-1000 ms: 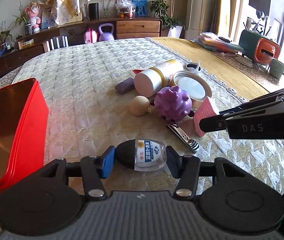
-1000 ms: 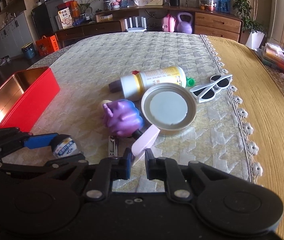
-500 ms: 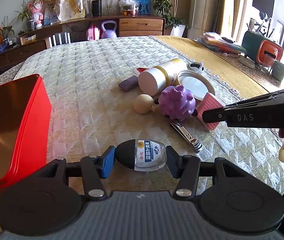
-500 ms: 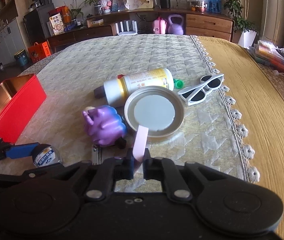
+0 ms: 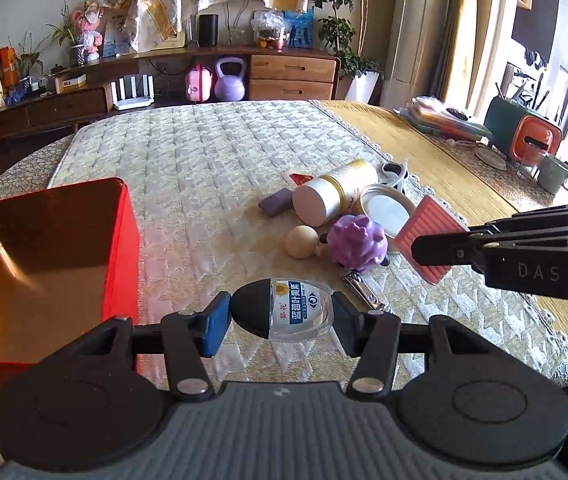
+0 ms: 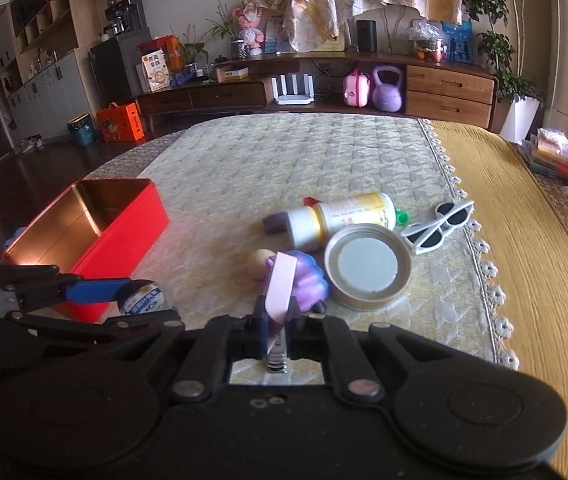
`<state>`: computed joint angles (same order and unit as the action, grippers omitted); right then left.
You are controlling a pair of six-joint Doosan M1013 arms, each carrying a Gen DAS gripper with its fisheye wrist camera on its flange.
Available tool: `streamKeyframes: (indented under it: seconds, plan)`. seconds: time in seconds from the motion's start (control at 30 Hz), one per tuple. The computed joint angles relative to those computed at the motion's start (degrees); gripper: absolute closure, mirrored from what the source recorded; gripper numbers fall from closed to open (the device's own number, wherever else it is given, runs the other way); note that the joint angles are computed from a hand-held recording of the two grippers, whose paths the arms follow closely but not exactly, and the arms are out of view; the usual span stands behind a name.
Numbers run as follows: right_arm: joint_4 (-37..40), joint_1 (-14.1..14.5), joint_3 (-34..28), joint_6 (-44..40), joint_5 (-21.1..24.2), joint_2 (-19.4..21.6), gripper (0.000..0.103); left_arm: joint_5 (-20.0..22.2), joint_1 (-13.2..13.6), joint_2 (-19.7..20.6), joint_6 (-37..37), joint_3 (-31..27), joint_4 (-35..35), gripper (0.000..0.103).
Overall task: Organize rigid objects
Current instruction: 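Close the left gripper on the black-capped bottle while the right gripper grasps the pink block, then carry the bottle and pink block into the red tin and open both grippers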
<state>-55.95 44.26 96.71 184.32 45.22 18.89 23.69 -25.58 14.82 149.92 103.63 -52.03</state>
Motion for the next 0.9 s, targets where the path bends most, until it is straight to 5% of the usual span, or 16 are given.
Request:
streamKeyframes:
  seconds: [0.57, 0.9]
  plan:
    - [5.2, -0.7, -12.0, -17.3, -6.2, 6.0, 0.096, -4.7, 5.4, 0.1, -11.8, -4.3, 9.0, 0.049]
    - [16.5, -2.6, -19.7, -30.5, -9.4, 11.2, 0.096, -3.4, 8.1, 4.8, -26.7, -10.4, 23.8, 0.049]
